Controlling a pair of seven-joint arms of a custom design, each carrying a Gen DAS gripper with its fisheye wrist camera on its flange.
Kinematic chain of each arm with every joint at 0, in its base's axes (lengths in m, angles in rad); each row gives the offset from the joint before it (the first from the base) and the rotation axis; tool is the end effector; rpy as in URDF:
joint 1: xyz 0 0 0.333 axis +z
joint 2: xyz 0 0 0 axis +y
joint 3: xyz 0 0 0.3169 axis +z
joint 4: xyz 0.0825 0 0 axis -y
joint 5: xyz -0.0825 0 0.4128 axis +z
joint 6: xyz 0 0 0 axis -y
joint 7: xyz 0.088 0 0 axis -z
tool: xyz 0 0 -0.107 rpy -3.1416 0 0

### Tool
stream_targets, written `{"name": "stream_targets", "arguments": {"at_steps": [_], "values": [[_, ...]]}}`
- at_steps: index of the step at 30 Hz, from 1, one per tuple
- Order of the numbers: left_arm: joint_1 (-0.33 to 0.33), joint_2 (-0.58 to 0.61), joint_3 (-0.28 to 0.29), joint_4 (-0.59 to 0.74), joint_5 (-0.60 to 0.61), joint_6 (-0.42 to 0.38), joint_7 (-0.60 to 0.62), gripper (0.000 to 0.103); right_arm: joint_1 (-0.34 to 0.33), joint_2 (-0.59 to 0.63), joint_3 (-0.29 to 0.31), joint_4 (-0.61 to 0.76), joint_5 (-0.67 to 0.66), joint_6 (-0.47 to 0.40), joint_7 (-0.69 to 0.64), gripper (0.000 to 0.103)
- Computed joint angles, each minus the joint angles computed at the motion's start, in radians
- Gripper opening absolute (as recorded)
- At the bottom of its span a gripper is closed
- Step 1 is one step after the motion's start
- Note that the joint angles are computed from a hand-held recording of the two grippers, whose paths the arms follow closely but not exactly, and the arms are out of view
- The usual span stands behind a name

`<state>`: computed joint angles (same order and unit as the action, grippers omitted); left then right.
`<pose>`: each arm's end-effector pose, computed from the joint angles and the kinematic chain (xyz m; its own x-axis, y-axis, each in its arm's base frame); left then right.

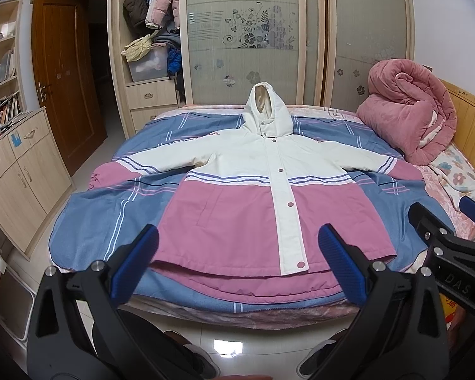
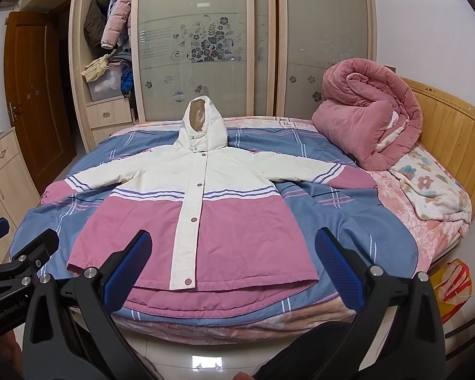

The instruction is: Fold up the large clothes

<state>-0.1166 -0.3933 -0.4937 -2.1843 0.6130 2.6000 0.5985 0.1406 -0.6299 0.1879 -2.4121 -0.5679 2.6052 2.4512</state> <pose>0.4062 -0.3390 0.6048 -0.0798 -0.9965 -0.0246 -0.5625 0.0654 -0.8242 0.4099 0.1680 0.6136 -0.1528 -0.9879 -0.0260 -0.5642 0.1088 -0.8185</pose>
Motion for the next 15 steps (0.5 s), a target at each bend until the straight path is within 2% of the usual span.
{"name": "stream_targets", "arguments": {"at_steps": [15], "values": [[-0.003, 0.001, 0.003, -0.001, -0.002, -0.002, 0.003, 0.101, -0.001, 0.009, -0.004, 0.003, 0.008, 0.003, -0.004, 0.102]]}}
